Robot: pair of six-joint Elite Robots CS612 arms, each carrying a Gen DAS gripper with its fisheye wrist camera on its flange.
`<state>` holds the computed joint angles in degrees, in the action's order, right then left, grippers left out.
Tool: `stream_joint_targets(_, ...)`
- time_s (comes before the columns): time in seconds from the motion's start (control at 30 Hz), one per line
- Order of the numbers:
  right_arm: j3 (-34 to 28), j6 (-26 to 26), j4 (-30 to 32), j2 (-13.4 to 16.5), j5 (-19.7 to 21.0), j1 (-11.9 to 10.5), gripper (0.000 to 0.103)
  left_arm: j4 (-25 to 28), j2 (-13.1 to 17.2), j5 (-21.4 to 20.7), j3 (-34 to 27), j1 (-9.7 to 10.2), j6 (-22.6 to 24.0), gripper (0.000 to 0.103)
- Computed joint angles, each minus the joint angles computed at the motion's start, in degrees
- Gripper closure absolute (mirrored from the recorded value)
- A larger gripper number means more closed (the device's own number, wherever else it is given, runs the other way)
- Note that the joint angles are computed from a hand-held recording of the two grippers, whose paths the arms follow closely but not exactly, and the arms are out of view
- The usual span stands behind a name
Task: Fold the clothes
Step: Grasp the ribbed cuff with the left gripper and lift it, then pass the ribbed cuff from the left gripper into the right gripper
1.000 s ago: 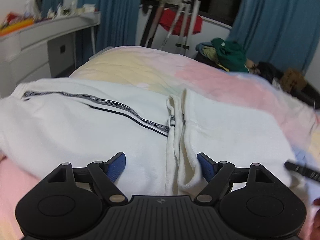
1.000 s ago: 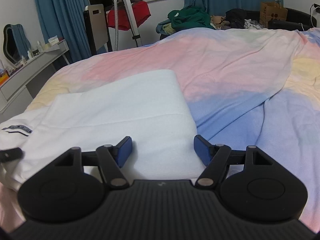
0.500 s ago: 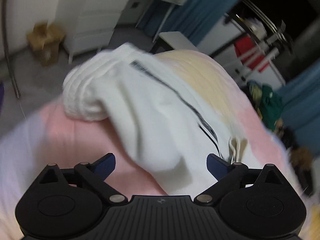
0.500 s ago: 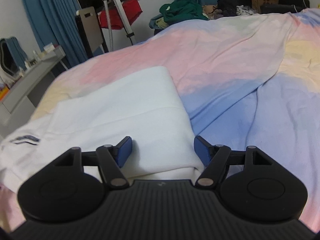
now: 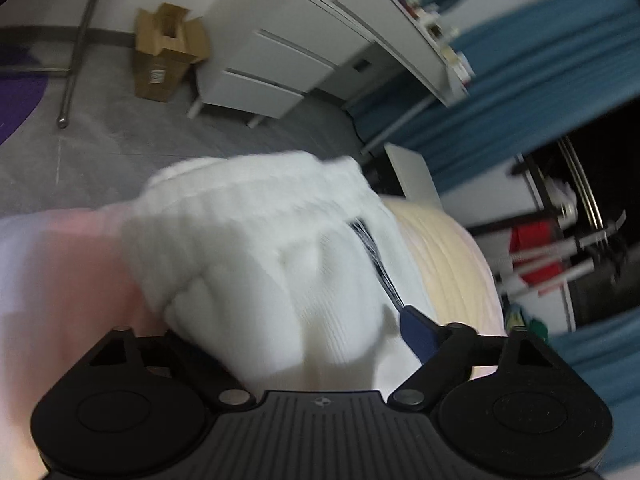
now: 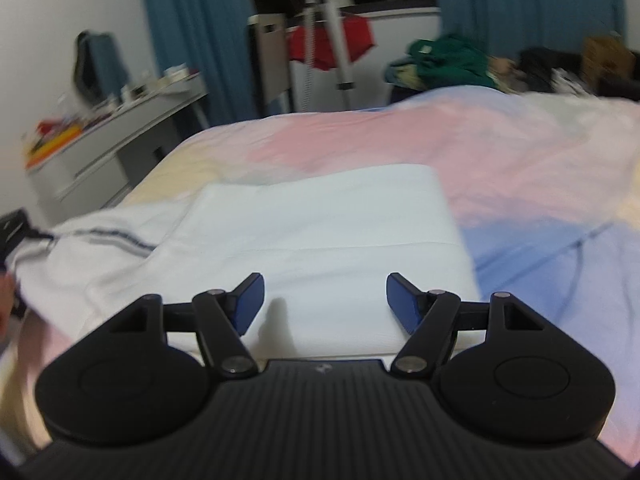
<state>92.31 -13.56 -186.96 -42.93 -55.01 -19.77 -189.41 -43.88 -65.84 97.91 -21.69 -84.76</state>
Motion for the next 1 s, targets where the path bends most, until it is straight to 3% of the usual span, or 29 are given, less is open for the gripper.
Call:
stream_joint_targets(0.1, 0.1, -4.5, 3.0, -0.2, -0.5, 1.0, 0.033, -1.0, 0.4, 0.4, 0.5, 0.61, -1.7, 0.035)
stream_joint_targets(0.27, -0.4, -11.9, 8.4, -0.4, -6.1, 2.9, 0.032, -1.9, 0.6, 0.1, 1.1, 1.11, -0.4, 0.047)
stream_joint_targets(0.43, -0.1, -12.7, 8.4, -0.5, -6.8, 3.0, 0.031, 1.1, -0.2, 3.7, 0.1, 0.01, 7.6, 0.074)
stream_joint_targets(0.57, -0.2, -12.7, 10.3, -1.1, -5.5, 2.6, 0.031, 6.2, -1.8, 8.5, -1.2, -1.98, 13.1, 0.082)
stream_joint_targets(0.67, -0.2, -11.0, 12.7, -1.7, -1.4, 1.4, 0.033, 6.3, -2.7, 14.9, -2.5, -4.35, 21.8, 0.084)
stream_joint_targets(0.77, -0.2, -6.3, 12.8, -2.2, 1.4, 0.0, 0.033, 2.1, -2.5, 21.6, -4.7, -7.32, 34.3, 0.084)
stream_joint_targets(0.93, 0.1, 0.7, 5.2, -2.2, -6.2, -0.7, 0.033, -12.0, 0.8, 24.7, -11.4, -12.01, 54.6, 0.086)
stream_joint_targets(1.0, 0.0, 3.4, 2.3, -2.1, -9.9, -1.0, 0.033, -15.3, 2.7, 25.3, -15.0, -14.11, 60.3, 0.086)
